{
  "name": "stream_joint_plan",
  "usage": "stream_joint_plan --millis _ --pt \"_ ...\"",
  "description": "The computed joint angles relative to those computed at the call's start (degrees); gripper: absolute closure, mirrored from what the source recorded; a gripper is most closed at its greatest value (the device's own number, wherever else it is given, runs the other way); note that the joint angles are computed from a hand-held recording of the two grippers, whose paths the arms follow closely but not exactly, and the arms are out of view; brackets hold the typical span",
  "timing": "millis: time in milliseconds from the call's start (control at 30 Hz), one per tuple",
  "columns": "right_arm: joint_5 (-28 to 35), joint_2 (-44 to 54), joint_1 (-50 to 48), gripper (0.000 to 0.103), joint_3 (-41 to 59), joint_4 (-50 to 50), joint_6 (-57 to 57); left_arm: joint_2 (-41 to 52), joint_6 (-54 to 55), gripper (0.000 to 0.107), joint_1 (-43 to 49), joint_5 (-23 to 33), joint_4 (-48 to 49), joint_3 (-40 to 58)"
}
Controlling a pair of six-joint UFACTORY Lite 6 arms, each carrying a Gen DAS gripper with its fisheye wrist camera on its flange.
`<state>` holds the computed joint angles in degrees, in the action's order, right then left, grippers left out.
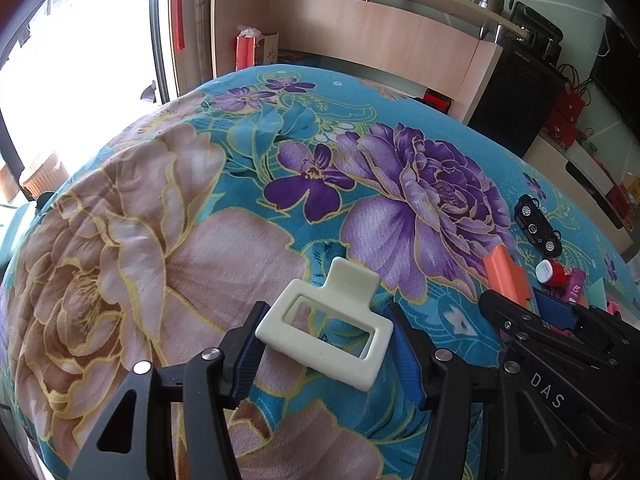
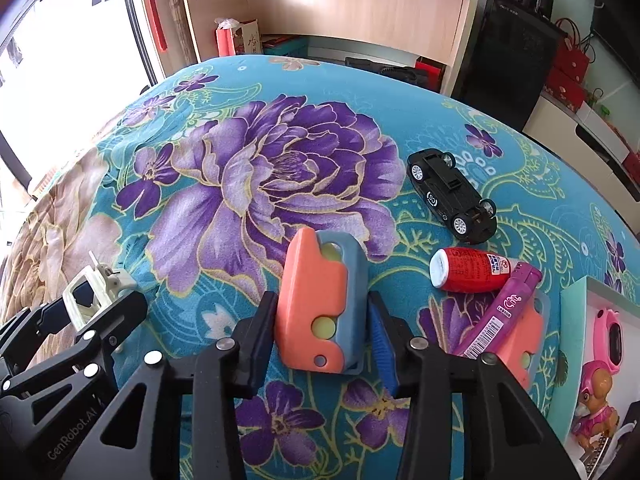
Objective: Organize rigid objects
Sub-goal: 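Grasp the orange-and-blue folding toy with the right tool while the left tool holds the clip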
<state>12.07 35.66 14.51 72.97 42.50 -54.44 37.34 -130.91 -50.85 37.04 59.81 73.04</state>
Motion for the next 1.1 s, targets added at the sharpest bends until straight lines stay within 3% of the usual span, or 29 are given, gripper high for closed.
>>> stream_joint_plan --millis 400,567,733,900,1100 --pt "1.77 -13.96 -6.38 0.060 -12.96 18.53 -18.17 -0.97 2.89 0.046 -2.05 3.64 -1.41 2.76" --pt "3.29 -19.46 -11.43 0.070 -17.89 20.55 -21.34 0.80 7.22 0.046 -3.76 6.53 -2.77 8.28" --pt "4.64 -17.98 -14.72 0.072 -18.80 23.49 -26.11 4.37 13.03 0.046 -4.45 8.80 -5.74 14.57" --pt "5.26 -15.64 -15.56 0.075 -17.89 18.21 -21.67 7.24 17.38 0.046 -4.35 9.76 -8.34 18.45" --pt "6.98 -13.41 -16.79 0.075 -16.58 24.03 -26.70 8.36 19.02 0.046 -4.44 10.19 -9.38 19.84"
